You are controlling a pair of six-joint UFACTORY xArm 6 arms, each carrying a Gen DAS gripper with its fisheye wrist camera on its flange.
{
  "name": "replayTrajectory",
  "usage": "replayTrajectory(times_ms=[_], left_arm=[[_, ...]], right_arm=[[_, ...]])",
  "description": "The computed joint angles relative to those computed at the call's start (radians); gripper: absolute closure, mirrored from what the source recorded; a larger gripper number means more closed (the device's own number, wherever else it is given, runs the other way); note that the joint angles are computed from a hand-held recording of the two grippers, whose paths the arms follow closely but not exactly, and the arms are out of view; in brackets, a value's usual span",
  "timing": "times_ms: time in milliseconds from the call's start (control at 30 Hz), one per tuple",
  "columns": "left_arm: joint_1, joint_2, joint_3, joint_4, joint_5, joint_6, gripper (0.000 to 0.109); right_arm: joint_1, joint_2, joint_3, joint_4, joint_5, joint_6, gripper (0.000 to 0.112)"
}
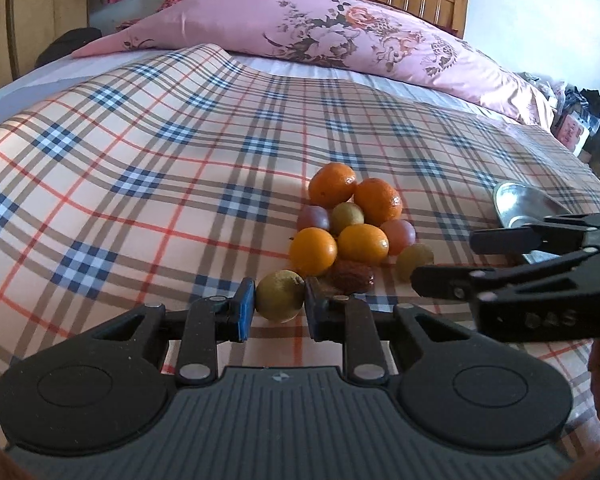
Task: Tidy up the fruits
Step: 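Grasp the small green-brown pear with the left tool while the right grasps a small yellow fruit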
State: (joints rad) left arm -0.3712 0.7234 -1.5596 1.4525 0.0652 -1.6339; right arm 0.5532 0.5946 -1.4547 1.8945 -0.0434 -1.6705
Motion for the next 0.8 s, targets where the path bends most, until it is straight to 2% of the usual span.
replayTrajectory(times_ms=[100, 167, 267, 367, 467, 633, 700, 800], left_arm=[[0.000, -0.005, 0.008, -0.004, 0.003, -0.007, 0.083], [0.000, -0.004, 0.009, -0.018, 0.003, 0.000, 0.083], [-0.004, -0.010, 0.017, -0.030, 0.012, 0.003, 0.083], [-0.005, -0.015, 0.023, -0.041, 0.014, 0.006, 0.083], [-0.006, -0.023, 0.028, -0.028, 0.013, -0.009, 0.083], [-0.008, -0.044, 0.047, 0.009, 0.023, -0.058, 0.083], [-0.010, -0.052, 0.055, 0.017, 0.031, -0.064, 0.083], [-0.009, -0.058, 0.062, 0.019, 0.035, -0.073, 0.083]], right_arm=[[-0.002, 0.014, -0.003, -0.064, 0.021, 0.052, 0.061], [-0.001, 0.022, -0.007, -0.080, 0.028, 0.062, 0.080], [0.001, 0.030, -0.019, -0.060, 0.025, 0.036, 0.091], [-0.011, 0.021, -0.012, -0.037, 0.061, 0.038, 0.092], [-0.008, 0.016, -0.010, -0.033, 0.055, 0.032, 0.095], [0.008, 0.038, -0.017, -0.195, 0.037, 0.179, 0.086], [0.011, 0.050, -0.021, -0.252, 0.038, 0.234, 0.086], [0.016, 0.057, -0.029, -0.240, 0.027, 0.219, 0.087]])
